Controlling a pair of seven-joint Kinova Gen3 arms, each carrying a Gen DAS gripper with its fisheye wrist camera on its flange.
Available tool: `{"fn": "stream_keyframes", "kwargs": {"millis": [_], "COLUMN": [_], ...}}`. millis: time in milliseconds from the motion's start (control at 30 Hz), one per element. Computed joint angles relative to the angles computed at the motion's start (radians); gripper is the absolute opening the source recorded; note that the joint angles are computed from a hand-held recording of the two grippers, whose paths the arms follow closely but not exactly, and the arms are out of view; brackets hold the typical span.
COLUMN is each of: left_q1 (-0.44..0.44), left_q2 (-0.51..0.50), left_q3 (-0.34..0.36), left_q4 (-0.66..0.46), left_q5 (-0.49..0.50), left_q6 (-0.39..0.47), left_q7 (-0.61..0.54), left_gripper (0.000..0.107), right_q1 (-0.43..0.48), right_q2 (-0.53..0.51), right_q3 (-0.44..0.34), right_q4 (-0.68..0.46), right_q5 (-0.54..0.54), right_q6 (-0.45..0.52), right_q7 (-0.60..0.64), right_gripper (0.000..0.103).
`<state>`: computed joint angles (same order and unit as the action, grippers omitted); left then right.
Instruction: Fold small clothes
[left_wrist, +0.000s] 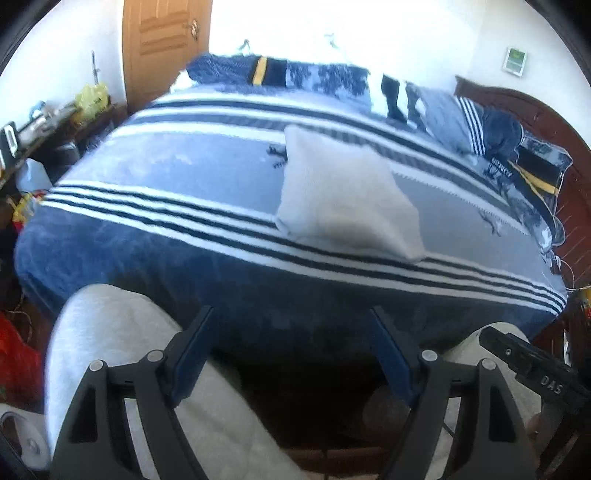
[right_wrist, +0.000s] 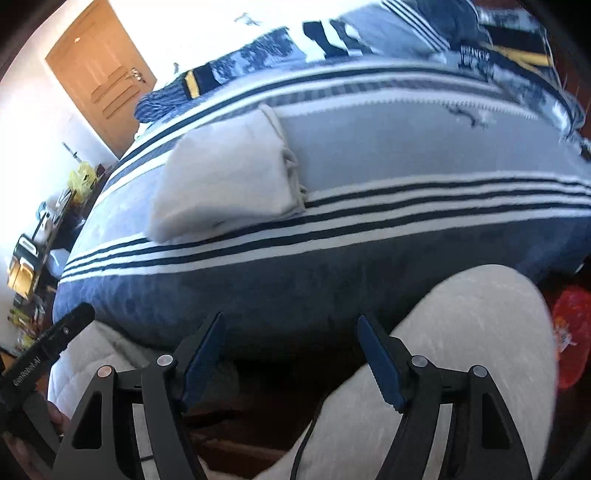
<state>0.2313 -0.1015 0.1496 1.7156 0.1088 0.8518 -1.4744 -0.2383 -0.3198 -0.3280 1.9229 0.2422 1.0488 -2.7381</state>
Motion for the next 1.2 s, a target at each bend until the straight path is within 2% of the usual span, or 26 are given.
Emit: {"fn": "stream_keyframes", "kwargs": {"millis": [200,333,400,467,567,633,733,867,1033,1200], "left_q1": [0.004,-0.002,0.003,-0.007,-0.004,-0.002,-0.003,-0.015,-0.020,-0.013], "left_q2": [-0.066,-0.102,-0.116,-0.124,-0.127,-0.131,-0.144,-0.153,-0.152,-0.152], "left_q3": [0.022,0.064,0.056,0.075,0.084,0.087,0.082,0.107,0.131,0.129], "left_q4": [-0.108,-0.182,-0.214,-0.247,-0.288,-0.307,-0.327,-0.334,-0.340,-0.340], "left_q5": [-0.051,-0.121,-0.115,-0.139,-0.150,-0.151,-0.138,-0.170,-0.193,-0.196], "left_q6": [0.113,0.170,0.189,0.219,0.250,0.269,0.286,0.286,0.296,0.295], "left_q7": [0.006,0.041,0.042,0.069,0.067,0.063,0.060,0.070,0.084,0.084], "left_gripper": [0.081,0.086,0.086,0.091,0.091,0.091,0.091,0.091,0.091,0.091], "right_q1": [-0.016,0.036,0.059,0.019,-0.031,-0.041,-0.063,-0.112,-0.180,-0.244], "right_q2": [-0.007,0.006,0.015,0.029,0.048,0.057,0.092,0.142,0.185,0.212], "right_q3": [-0.096,-0.217,-0.274,-0.271,-0.277,-0.290,-0.362,-0.443,-0.468,-0.450], "right_q4": [-0.181,-0.335,-0.419,-0.473,-0.542,-0.571,-0.635,-0.695,-0.729,-0.740], "right_q5": [0.069,0.160,0.209,0.248,0.299,0.321,0.398,0.515,0.595,0.627], "right_q6": [0.197,0.360,0.441,0.494,0.559,0.585,0.663,0.759,0.824,0.864], "right_q7": [-0.033,-0.034,-0.037,-0.049,-0.070,-0.072,-0.074,-0.077,-0.077,-0.095], "right_gripper": [0.078,0.086,0.088,0.089,0.090,0.090,0.091,0.093,0.094,0.094]}}
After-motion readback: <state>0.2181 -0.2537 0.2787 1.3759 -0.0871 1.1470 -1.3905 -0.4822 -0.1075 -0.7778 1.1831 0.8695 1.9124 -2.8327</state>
